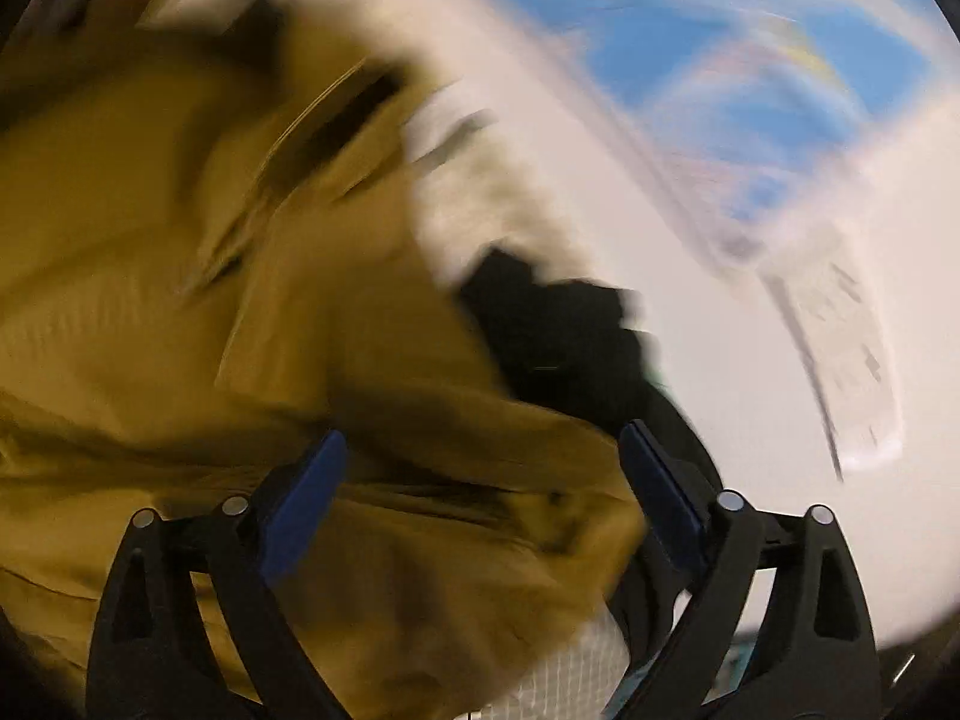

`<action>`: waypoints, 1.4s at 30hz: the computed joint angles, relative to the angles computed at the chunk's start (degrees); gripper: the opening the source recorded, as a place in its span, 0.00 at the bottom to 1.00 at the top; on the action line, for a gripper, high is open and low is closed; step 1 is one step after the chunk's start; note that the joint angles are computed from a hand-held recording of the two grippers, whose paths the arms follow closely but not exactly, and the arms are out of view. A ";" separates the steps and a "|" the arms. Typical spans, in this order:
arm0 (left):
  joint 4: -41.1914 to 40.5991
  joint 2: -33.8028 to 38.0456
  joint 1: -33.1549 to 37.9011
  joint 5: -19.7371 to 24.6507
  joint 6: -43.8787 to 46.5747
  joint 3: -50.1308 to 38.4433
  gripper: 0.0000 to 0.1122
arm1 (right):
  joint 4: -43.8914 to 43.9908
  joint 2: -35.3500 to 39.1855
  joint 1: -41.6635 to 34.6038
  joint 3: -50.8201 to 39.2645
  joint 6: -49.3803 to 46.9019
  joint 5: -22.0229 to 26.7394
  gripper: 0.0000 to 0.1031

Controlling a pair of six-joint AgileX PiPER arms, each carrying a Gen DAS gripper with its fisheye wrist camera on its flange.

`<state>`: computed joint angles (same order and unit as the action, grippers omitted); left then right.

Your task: Fold large clothes

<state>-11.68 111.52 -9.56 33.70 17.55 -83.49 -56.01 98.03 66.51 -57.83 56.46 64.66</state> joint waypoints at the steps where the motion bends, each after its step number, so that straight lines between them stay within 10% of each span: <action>1: -0.44 0.03 0.10 0.05 0.43 0.05 0.14 | 0.92 1.71 -1.75 -0.60 -2.40 -2.80 0.83; 5: 0.74 0.51 -0.45 -0.53 0.08 -0.01 0.15 | -0.62 6.74 -6.81 -3.36 -4.75 -7.97 0.80; 7: 0.42 0.88 -0.19 -0.12 0.73 -0.50 0.15 | 3.97 3.51 -11.53 -2.69 -5.12 -14.12 0.25; 9: -1.91 1.21 0.51 0.44 3.07 -1.17 0.09 | 3.74 0.22 -14.26 -2.42 -1.01 -15.42 0.02; 16: -17.92 2.25 5.44 6.72 12.46 -7.42 0.05 | 12.11 -14.73 -28.74 -2.06 -0.34 -28.31 0.06; 20: -13.21 5.04 4.81 8.05 8.08 -9.55 0.07 | 6.76 -10.02 -22.76 -4.77 -1.50 -19.39 0.06; 24: -8.84 7.95 3.80 7.73 3.64 -11.48 0.12 | 8.07 -8.72 -27.93 -2.66 3.31 -23.72 0.01; 27: -8.45 6.90 3.41 5.75 5.48 -10.10 0.24 | 11.01 -11.06 -30.63 0.61 0.65 -30.04 0.13; 28: -7.78 5.51 3.00 3.67 7.12 -8.29 0.37 | 9.98 -11.59 -29.01 1.24 0.56 -29.55 0.48; 30: -9.67 3.05 2.92 0.67 12.91 -5.02 0.55 | 4.80 -13.18 -24.39 3.17 3.34 -27.19 0.85; 36: -2.26 1.37 -2.44 -4.22 16.00 -2.09 0.62 | -1.57 -3.62 -16.97 -0.56 1.63 -17.33 0.86; 38: 1.93 4.11 -3.88 -2.71 11.31 -5.16 0.52 | -0.71 0.27 -18.78 -3.43 -0.01 -17.11 0.65; 40: 4.43 7.06 -4.20 0.15 7.10 -9.35 0.21 | 5.13 1.48 -22.47 -6.74 -3.77 -17.65 0.07; 42: 0.28 9.90 -2.57 4.59 6.88 -14.67 0.07 | 7.22 -2.15 -25.66 -6.00 -2.43 -21.93 0.06</action>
<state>-11.40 121.42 -12.13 38.30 24.43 -98.15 -48.80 95.88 40.85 -63.83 54.04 42.73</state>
